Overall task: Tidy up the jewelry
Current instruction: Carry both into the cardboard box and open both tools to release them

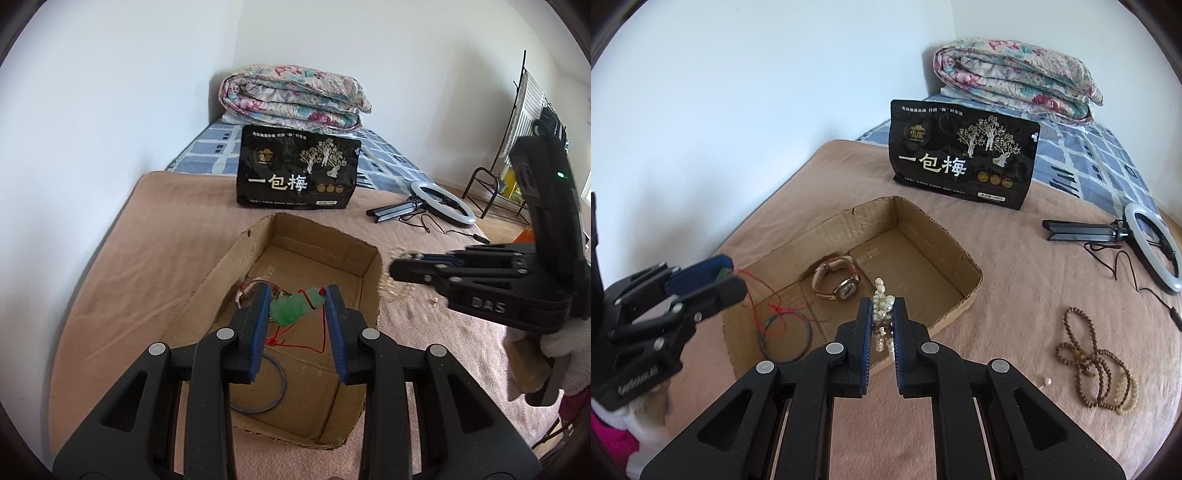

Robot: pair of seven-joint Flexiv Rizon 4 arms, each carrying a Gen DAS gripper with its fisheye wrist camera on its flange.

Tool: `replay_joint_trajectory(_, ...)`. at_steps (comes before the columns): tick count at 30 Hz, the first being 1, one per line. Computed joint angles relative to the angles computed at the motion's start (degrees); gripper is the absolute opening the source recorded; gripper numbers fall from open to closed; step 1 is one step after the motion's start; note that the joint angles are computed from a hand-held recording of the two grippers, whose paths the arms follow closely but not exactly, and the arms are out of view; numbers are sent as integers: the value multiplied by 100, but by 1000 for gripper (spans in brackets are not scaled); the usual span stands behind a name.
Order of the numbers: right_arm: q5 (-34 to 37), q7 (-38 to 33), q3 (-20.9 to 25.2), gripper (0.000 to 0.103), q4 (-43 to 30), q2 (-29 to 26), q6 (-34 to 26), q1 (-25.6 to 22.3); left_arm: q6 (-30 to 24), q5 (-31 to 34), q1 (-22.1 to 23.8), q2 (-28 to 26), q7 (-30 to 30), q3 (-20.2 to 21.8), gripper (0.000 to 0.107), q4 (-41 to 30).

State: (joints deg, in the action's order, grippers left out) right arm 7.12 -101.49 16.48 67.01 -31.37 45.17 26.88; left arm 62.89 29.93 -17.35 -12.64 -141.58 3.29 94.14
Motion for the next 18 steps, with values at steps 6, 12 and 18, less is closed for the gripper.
replay_joint_trajectory(6,-70,120,-54,9,-271,-263,-142,72,83,-198,10,-195,153,-26,29,-47)
replay_joint_trajectory(12,-143,89,-81,9,-392,-386,-252,117,146,-427,-36,-321,272,8,30,-5)
replay_joint_trajectory(18,-186,94,-102,9,-480,-461,-261,133,134,-554,-112,-407,310,63,30,15)
